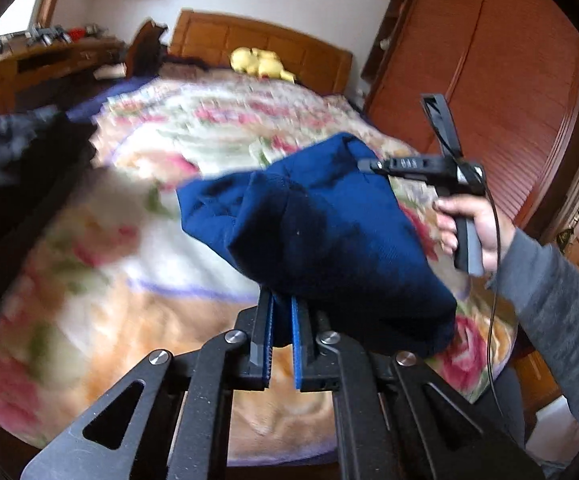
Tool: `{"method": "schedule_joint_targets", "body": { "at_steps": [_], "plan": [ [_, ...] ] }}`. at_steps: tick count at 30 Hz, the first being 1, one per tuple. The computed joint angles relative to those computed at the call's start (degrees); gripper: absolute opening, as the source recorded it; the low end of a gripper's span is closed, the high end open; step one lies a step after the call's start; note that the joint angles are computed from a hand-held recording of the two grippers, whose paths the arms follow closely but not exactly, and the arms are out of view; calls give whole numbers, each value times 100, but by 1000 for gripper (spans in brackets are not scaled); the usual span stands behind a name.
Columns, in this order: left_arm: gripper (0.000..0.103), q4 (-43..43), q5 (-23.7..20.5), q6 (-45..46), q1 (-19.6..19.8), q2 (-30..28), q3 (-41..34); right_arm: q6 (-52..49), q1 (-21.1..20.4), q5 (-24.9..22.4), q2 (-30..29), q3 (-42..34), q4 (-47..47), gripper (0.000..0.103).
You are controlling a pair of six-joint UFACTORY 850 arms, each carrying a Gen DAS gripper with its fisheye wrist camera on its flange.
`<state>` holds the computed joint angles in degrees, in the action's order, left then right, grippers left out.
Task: Fold large clothes
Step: 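Carry the bundle with both grippers onto the dark garment pile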
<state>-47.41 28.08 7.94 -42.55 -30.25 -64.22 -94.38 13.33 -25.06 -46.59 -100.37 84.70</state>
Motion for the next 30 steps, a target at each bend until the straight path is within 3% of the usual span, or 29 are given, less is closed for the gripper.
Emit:
{"method": "schedule_joint_targets", "body": {
  "at_steps": [6,13,15,19,21,23,26,30],
  "plan": [
    [8,-530,544,793,380,1171,868,-707,568,48,465,112,684,9],
    [8,-2264,1353,2926,984,2740,1810,-592,1641,124,336,-815,519,9],
    [8,-2729,1628,3447,1221,3107,2035,3,1948,202,112,-1286,-35,9],
    [8,-3460,1838,4109,1704,3376,2335,2402,2421,196,-746,-2599,-2304,12],
    [8,-3988,1778,4459,1961,3264,2416,3505,2599,-47,-1254,-3228,-3503,17],
    [8,-4194,1627,4355,2152,3264,2621,4170,2745,-2,-1387,-3314,-4548,19],
    [8,-3875,1444,3777,2273,3524,3084,4117,2777,-131,-1340,-3112,-4707,21],
    [23,-3914,1569,3691,2072,3851,3385,3137,2678,-14,-937,-2426,-3864,21]
  ]
}}
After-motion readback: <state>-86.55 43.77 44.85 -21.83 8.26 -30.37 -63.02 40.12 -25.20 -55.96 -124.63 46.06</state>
